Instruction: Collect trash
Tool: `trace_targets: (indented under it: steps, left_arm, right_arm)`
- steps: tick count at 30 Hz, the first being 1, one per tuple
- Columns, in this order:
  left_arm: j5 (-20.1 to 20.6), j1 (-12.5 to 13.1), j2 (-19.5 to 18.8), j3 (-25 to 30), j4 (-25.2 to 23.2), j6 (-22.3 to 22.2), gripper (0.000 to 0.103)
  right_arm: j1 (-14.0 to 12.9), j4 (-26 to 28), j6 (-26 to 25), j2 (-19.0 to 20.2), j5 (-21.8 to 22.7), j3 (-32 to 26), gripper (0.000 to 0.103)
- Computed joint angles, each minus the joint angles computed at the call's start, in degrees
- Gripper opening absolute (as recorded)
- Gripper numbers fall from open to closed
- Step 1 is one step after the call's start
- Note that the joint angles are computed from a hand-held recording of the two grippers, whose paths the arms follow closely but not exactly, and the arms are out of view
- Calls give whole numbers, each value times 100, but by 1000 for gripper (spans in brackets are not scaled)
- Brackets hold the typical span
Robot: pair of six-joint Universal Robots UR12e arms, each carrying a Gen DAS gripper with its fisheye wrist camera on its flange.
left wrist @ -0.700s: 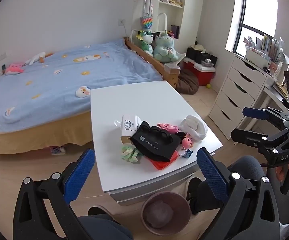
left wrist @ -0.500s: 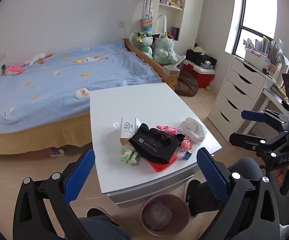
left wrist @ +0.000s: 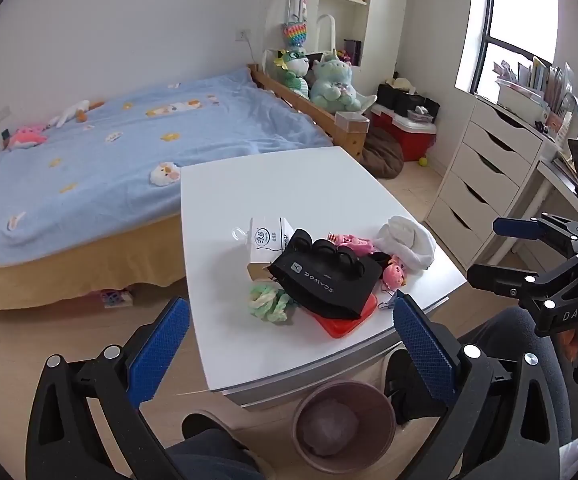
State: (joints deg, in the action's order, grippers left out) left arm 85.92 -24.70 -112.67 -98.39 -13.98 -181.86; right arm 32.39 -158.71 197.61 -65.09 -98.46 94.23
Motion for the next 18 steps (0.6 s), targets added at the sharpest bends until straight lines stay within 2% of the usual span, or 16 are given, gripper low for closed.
trace_targets:
  steps: [5, 18]
  left_arm:
    - [-68, 29, -48, 58, -119, 83, 98]
    - [113, -26, 78, -51, 48, 23, 98]
  right_arm:
    - [-20, 44, 43, 20, -9, -55, 100]
    - [-2, -275, -41, -116, -113, 58, 100]
